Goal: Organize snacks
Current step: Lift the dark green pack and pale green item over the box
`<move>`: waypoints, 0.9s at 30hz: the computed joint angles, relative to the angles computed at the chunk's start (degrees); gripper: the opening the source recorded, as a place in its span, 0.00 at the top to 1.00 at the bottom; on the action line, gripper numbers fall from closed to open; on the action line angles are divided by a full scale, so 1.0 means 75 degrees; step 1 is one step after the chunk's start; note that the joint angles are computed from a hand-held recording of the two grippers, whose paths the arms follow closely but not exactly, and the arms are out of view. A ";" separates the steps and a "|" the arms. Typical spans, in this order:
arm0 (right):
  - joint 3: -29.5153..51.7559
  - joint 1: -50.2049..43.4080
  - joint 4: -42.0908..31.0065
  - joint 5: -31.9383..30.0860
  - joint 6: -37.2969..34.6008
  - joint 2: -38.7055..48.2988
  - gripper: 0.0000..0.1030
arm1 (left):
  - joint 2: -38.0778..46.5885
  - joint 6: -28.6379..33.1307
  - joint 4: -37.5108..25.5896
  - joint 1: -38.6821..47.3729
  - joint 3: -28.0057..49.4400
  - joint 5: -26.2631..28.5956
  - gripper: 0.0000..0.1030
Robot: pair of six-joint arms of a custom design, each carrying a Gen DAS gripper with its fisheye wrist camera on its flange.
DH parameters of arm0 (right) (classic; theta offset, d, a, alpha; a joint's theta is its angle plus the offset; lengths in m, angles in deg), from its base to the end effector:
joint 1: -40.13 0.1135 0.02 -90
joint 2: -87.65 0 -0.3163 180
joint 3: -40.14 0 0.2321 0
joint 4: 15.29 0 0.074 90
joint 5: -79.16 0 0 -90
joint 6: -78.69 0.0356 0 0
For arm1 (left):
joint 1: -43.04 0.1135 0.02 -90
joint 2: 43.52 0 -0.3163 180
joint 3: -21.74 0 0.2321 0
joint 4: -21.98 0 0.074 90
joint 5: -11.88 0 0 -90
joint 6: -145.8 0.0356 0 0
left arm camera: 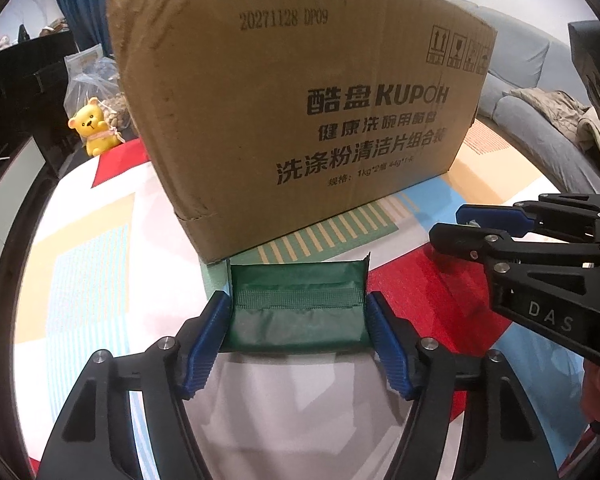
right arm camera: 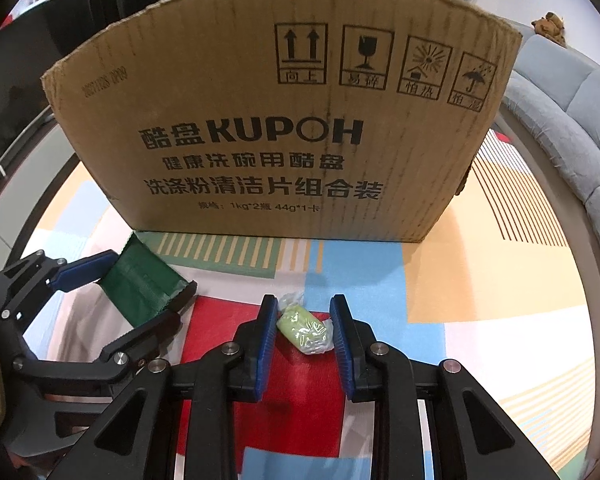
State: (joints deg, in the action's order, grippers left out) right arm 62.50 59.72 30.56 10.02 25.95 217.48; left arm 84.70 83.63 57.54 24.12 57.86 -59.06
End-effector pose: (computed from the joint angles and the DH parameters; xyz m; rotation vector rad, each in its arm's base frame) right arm 0.1963 0.0564 0.0406 0.5063 2.4883 -0.1053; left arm 0.2484 -0.0974 0.0402 1.1134 2.2563 -0.3619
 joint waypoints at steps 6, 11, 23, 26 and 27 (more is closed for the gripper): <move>-0.0151 0.0257 -0.0303 0.0191 0.0188 -0.0493 0.73 | -0.0363 -0.0039 -0.0002 0.0075 -0.0215 0.0007 0.34; -0.0368 0.0592 -0.0672 0.0441 0.0462 -0.1061 0.73 | -0.0710 -0.0065 -0.0080 0.0118 -0.0380 0.0028 0.34; -0.0491 0.1681 -0.2933 0.1190 0.1407 -0.3259 0.72 | -0.1710 -0.0145 -0.0450 0.0303 -0.0725 0.0085 0.34; -0.0485 0.2000 -0.3353 0.1414 0.1686 -0.3595 0.72 | -0.2045 -0.0153 -0.0610 0.0360 -0.0799 0.0110 0.34; -0.0465 0.2109 -0.3626 0.1492 0.1784 -0.3820 0.72 | -0.2119 -0.0163 -0.0625 0.0371 -0.0831 0.0117 0.34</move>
State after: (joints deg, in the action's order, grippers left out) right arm 59.01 75.53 3.36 21.21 39.33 188.83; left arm 68.80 82.41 52.85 26.91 51.63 -58.18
